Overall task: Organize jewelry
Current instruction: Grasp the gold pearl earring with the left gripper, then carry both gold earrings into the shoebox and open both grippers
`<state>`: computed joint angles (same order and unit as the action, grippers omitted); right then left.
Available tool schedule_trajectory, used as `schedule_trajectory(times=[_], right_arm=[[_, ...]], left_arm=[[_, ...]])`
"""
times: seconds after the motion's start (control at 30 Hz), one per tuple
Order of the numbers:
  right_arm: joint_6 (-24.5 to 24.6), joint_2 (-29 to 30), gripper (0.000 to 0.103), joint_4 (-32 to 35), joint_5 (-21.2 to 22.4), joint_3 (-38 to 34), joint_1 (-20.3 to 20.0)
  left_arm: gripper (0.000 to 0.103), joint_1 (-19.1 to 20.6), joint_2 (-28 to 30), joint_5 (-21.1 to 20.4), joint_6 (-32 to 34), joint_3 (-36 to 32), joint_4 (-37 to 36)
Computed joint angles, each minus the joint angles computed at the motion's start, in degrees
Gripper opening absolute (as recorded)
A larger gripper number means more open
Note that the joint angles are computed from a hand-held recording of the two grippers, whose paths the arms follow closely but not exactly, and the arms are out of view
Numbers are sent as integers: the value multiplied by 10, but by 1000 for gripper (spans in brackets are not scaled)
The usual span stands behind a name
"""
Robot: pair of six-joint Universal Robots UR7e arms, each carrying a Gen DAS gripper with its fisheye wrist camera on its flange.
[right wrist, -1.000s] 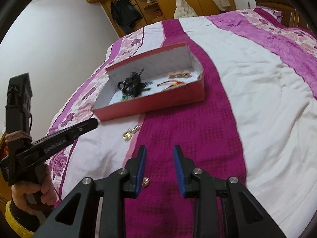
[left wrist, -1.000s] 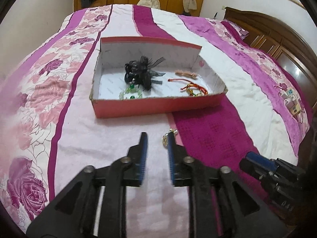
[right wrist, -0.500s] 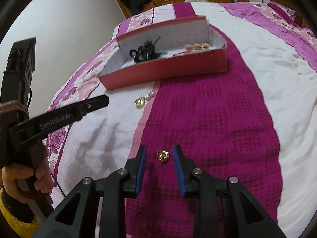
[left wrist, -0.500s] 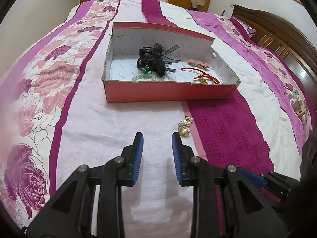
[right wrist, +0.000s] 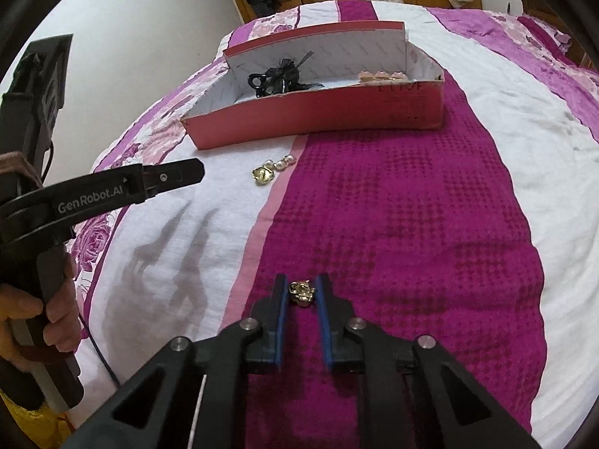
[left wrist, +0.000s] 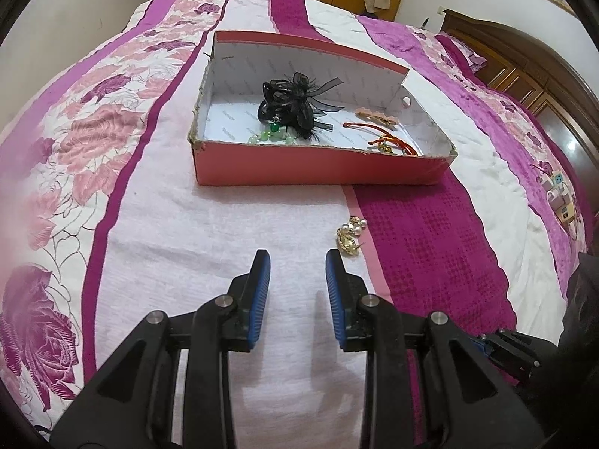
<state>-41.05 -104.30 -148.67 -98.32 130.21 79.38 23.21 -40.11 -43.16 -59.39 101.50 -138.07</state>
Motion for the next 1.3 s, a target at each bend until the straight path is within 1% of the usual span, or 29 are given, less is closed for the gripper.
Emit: schedule_trajectory(times=[0.13,0.27,0.43,0.5,0.8,1.0,1.07,1.1,1.13,1.2,1.3], right_arm=[[-1,-9,16,-1,16,-6,-2],[1,-17,16,-4,31,-16,-6],[8,-24,16,-15,45,-30,-13],[12,-24,16,-17,49,-37,-17],[27,-25,16,-13,69,-55,-42],[36,-20,16,-12,78,-62,-54],[37,-19,16,-12,80,-64,-57],[38,-18,16,-12,81,-64,-59],[39,-17,16,-11,83,-65,-61],[40,-16,16,-8,85,-67,-64],[41,-14,16,-9,86,-68,-65]], left_arm=[[23,2,6,-6,8,-6,-6],[24,7,16,-18,25,-14,-28],[32,13,34,-21,44,-30,-44],[34,16,40,-20,50,-37,-44],[33,26,72,-30,70,-71,-32],[32,27,90,-20,80,-91,-9],[30,27,92,-16,79,-94,-2],[26,26,93,-14,81,-94,-1],[17,27,93,-13,81,-94,-1],[9,29,92,-12,80,-94,1],[9,29,87,-16,82,-85,-16]])
